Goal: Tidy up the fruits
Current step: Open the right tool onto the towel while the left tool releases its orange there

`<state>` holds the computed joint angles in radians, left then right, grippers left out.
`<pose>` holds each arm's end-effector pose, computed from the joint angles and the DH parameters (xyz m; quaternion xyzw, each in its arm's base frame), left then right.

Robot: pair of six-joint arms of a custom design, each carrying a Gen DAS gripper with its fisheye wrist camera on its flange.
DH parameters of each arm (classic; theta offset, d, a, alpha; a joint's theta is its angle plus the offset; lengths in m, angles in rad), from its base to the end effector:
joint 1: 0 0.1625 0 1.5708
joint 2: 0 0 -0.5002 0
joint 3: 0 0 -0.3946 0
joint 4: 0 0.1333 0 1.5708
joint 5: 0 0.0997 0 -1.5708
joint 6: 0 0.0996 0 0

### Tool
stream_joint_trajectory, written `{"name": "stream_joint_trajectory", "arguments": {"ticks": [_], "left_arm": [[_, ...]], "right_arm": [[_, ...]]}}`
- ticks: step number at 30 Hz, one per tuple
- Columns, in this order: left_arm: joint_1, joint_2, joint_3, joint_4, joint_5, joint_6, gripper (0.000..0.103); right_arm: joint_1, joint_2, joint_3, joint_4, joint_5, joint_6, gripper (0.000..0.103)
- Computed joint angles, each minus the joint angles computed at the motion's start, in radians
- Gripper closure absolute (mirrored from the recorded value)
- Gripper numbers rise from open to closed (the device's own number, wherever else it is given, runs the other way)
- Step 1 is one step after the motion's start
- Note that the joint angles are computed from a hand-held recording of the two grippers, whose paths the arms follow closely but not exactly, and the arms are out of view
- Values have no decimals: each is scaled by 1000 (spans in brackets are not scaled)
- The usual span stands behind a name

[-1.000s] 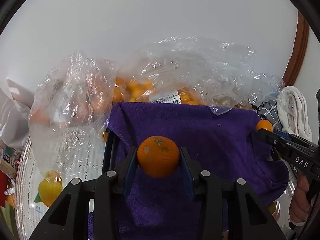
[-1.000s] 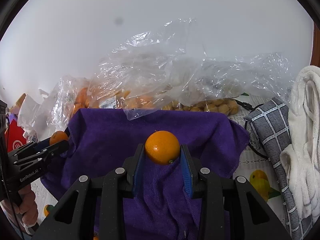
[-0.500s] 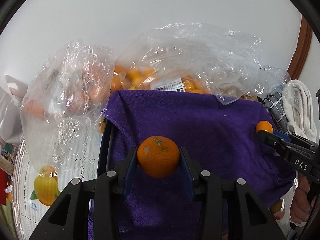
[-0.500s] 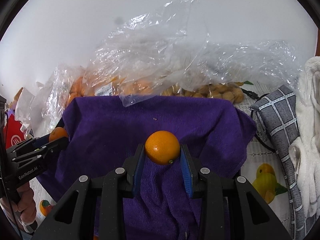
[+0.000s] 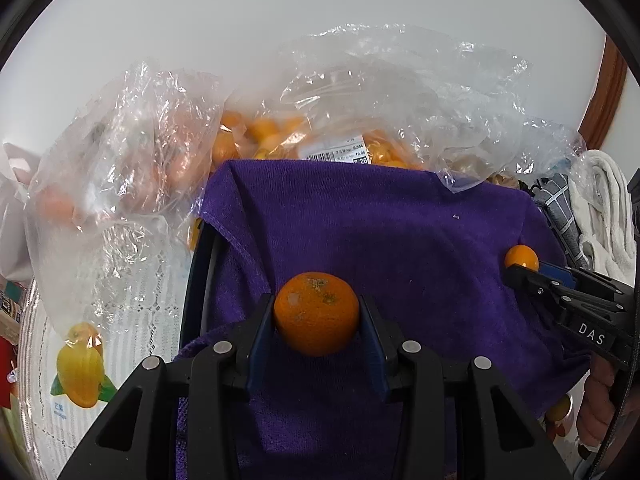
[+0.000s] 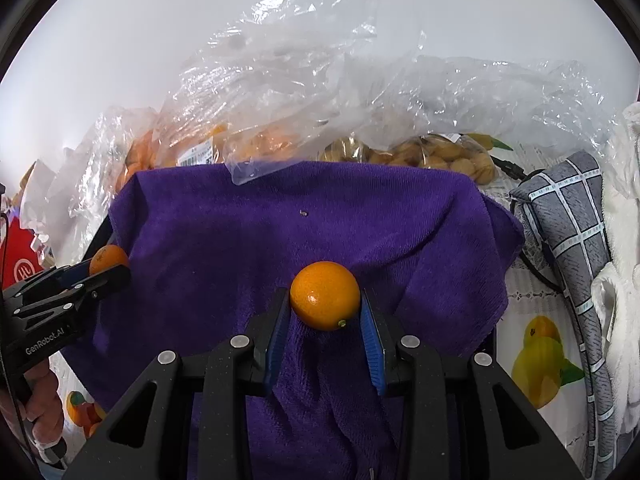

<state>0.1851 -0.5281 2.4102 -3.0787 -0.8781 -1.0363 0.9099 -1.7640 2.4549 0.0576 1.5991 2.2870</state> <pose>-0.3333 -0.2627 -0.0689 0.2228 0.8992 -0.2506 0.2812 -0.0278 -0.2484 0.2611 0.0830 -0.9128 0.2814 0.2841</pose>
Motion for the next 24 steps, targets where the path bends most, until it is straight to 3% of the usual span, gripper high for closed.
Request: {"name": "stream_joint_trajectory", "arguments": {"ticks": [10, 17, 21, 24], "left_arm": [[3, 13, -20, 30, -7, 8, 63], [17, 4, -23, 49, -19, -3, 63], [11, -8, -9, 30, -10, -16, 49], [2, -18, -10, 42, -7, -15, 47]], "right_arm": [[18, 11, 3, -24, 28, 1, 68], [35, 6, 6, -36, 43, 7, 57], [34, -23, 18, -56, 39, -3, 49], [34, -48, 20, -50, 32, -12, 49]]}}
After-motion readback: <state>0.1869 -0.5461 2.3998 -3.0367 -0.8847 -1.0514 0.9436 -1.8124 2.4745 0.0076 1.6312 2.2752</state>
